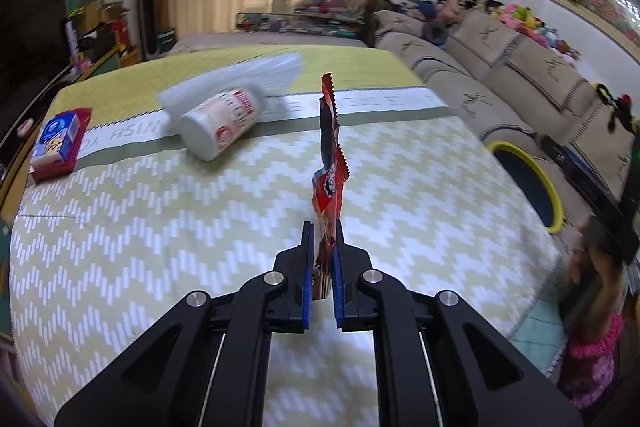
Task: Collect trash
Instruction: 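Carry the red snack bag over the bin and open the left gripper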
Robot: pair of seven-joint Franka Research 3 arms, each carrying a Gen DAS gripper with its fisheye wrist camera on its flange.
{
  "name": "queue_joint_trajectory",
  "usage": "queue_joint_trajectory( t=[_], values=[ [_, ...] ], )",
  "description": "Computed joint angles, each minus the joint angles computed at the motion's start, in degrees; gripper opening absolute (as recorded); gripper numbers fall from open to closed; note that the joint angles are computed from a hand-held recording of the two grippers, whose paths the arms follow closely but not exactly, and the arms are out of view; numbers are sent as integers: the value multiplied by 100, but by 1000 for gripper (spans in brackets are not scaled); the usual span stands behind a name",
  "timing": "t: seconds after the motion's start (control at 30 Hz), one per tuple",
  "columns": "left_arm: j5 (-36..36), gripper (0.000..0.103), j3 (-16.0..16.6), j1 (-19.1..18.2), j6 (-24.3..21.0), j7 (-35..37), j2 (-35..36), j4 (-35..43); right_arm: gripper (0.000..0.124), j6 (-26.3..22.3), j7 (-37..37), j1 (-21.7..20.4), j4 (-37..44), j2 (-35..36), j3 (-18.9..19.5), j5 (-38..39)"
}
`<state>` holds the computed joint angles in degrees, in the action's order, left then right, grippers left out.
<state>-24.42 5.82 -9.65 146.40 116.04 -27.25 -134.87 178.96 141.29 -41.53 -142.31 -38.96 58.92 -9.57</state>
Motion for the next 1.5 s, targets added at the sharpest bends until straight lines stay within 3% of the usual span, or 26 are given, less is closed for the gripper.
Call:
queue_joint_trajectory(
  t=[0.2, 0.47, 0.77, 1.07, 1.3, 1.33, 1.43, 1.5],
  values=[
    [-61, 9, -97, -323, -137, 145, -204, 2, 76, -15, -24, 209, -235, -156, -279, 73],
    [-449, 9, -358, -842, -348, 499, 341, 579, 79, -443, 29, 831, -1120, -982, -1179, 43],
    [-635, 9, -1173, -1102, -532, 736, 1525, 1773, 79, -1169, 371, 1245, -2109, -2002, -2007, -229],
    [406, 9, -2119, -1053, -904, -226, 3369, 3659, 80, -1204, 542, 1387, -2606, -2378, -2564, -485],
    [1297, 9, -2464, -1158, -1116, -927, 4422, 4799, 80, -1091, 434, 1351, -2710, -2205, -2755, -465],
    [1451, 13, -2456, -1206, -1147, -1106, 4546, 4945, 80, -1095, 422, 1345, -2693, -2168, -2761, -455],
    [1559, 48, -2506, -1157, -1053, -1332, 4629, 5008, 80, -1086, 413, 1314, -2621, -2053, -2739, -436],
    [1441, 55, -2566, -1020, -885, -1243, 4431, 4743, 80, -1090, 416, 1319, -2589, -2021, -2714, -434]
  ],
)
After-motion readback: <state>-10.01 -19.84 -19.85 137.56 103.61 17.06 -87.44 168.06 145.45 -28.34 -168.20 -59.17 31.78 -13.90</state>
